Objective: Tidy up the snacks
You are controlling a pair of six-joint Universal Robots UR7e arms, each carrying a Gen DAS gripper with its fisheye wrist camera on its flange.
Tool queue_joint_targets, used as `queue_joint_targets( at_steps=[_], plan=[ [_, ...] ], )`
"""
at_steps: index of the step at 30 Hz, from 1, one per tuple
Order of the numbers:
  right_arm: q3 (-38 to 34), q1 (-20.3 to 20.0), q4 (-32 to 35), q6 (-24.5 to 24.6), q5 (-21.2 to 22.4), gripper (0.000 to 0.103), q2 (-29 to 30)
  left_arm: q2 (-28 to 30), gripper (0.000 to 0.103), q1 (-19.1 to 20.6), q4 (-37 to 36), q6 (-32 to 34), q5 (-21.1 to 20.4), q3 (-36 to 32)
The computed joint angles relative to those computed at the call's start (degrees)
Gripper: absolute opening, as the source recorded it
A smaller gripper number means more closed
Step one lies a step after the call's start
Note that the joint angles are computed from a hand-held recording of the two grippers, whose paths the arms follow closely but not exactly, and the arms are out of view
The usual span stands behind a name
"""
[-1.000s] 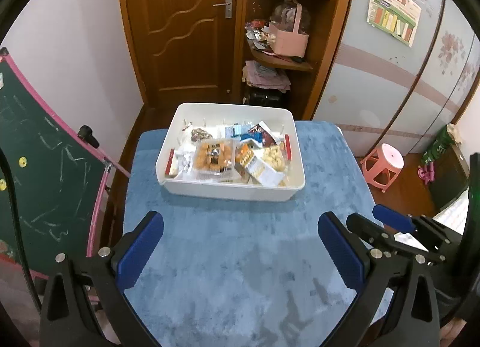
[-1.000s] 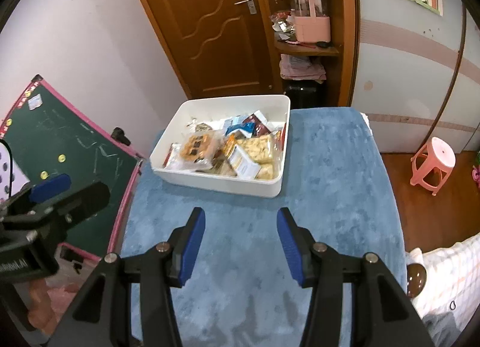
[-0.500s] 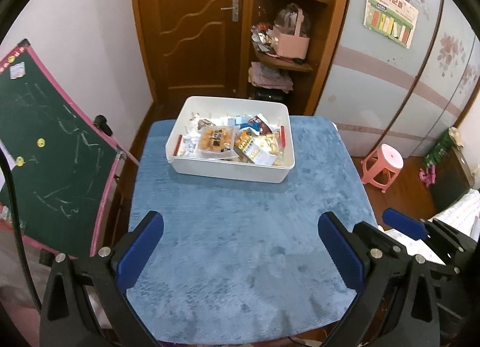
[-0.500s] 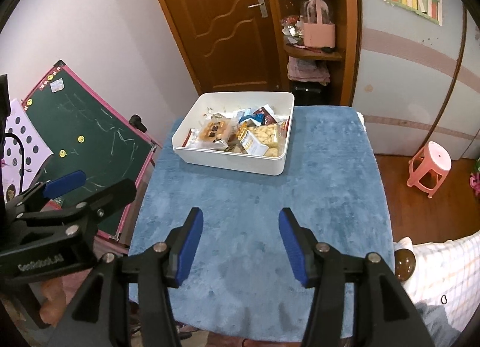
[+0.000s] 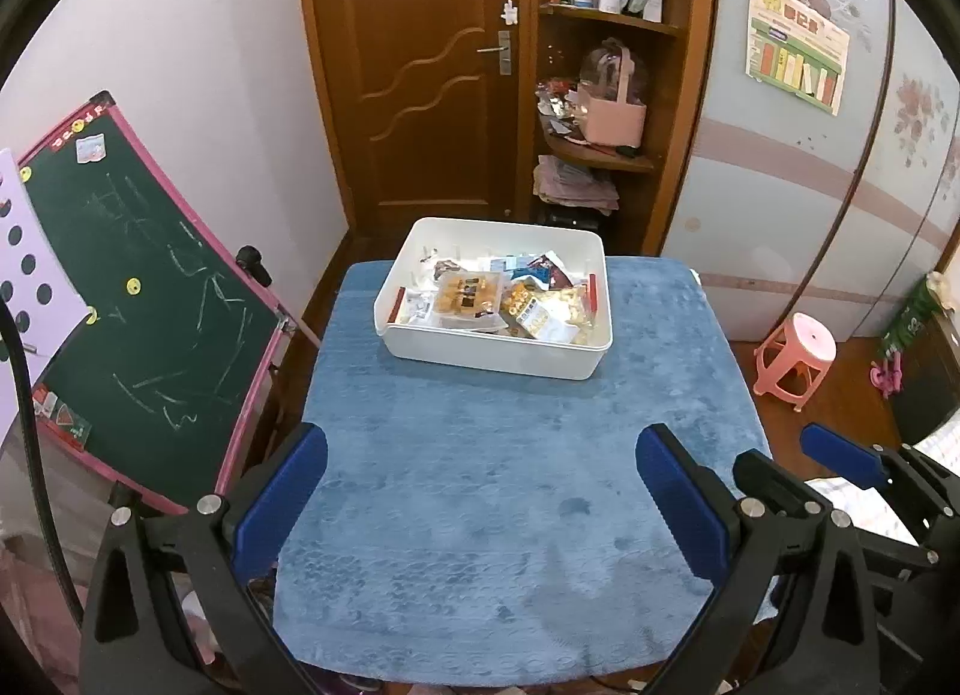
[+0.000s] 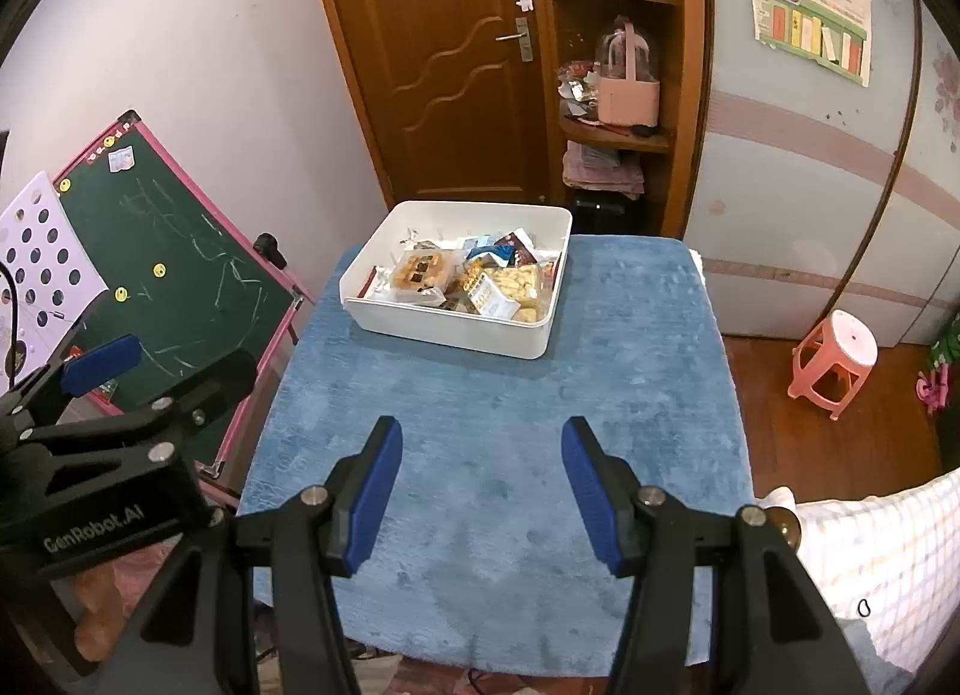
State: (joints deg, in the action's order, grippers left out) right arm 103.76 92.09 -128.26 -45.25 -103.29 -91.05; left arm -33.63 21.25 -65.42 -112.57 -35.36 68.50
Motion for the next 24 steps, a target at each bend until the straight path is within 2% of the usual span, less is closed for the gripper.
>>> queue_joint_targets(
  at_steps=[4, 8, 24],
  plan=[
    [-0.38, -0.67, 0.70, 0.67, 0.80, 0.056, -0.40, 0.37, 0.102, 0.03, 1.50, -0.94, -1.41, -0.57],
    [-0.63, -1.36, 0.71, 1.54, 1.66, 0.056, -0.79, 0.27, 0.102, -0.09, -0.58, 0.44, -2.19, 0.23],
    [-0.42, -1.55, 1.28, 1.53, 2.43, 0.056, -1.53, 0.70, 0.102, -0.21, -0.45, 0.33, -2.50, -0.32]
  ],
)
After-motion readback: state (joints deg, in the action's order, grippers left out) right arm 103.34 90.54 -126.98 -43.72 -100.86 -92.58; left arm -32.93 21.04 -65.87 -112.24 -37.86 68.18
